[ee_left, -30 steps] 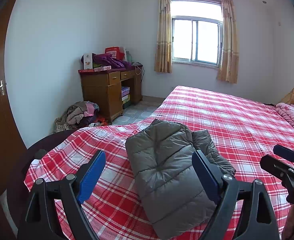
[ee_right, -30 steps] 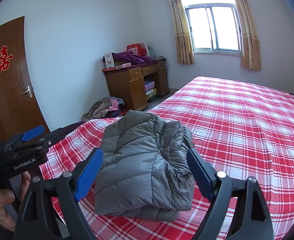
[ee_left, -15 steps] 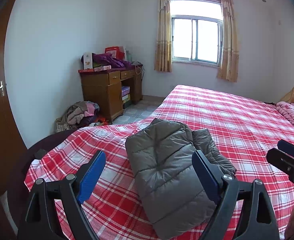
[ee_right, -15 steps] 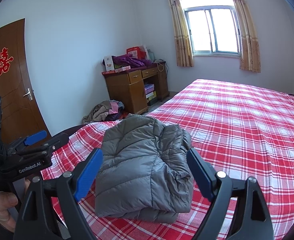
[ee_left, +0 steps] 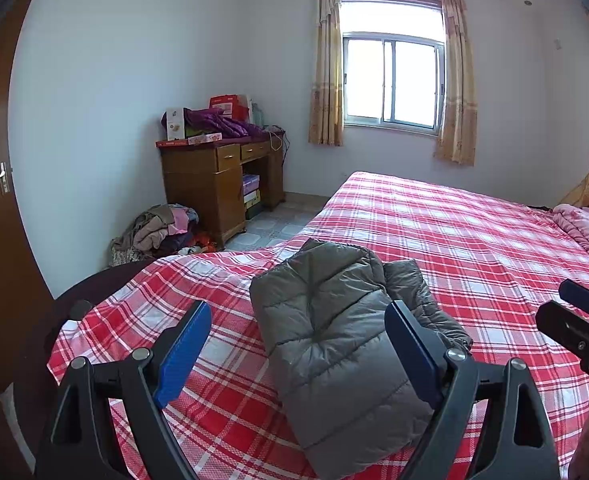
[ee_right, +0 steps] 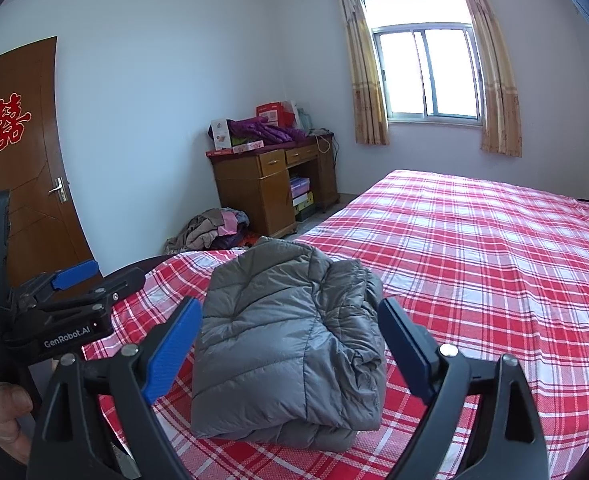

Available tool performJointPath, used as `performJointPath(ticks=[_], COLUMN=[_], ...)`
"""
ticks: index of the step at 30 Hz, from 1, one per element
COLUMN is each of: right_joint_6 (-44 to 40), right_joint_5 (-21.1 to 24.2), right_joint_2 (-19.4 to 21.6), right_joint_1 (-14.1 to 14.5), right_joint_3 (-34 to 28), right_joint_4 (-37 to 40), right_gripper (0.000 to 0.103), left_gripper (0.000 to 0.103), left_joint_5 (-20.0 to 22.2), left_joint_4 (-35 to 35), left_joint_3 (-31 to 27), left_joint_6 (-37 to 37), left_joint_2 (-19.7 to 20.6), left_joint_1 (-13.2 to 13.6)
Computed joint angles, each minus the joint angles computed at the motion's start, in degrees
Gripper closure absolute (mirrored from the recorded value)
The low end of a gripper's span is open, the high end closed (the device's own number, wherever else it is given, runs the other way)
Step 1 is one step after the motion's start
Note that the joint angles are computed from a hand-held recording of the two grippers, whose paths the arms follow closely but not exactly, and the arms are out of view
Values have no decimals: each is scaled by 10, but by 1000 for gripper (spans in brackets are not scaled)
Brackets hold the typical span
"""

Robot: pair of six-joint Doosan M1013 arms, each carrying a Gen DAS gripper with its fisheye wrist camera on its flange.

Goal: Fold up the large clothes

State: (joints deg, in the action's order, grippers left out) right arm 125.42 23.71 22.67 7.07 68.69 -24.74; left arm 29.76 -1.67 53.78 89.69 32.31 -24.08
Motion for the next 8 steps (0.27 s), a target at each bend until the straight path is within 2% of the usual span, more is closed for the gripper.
performJointPath(ticks=[8], right_joint_6=[-17], right_joint_5=[7], right_joint_2=[2], right_joint_1=[-2], right_joint_3=[-2], right_joint_4=[21], right_gripper=[11], left_gripper=[14], left_joint_5=[-1], left_joint_4=[-6], left_joint_3=[2], left_joint_6=[14], left_joint_2=[0], left_joint_1=[-1])
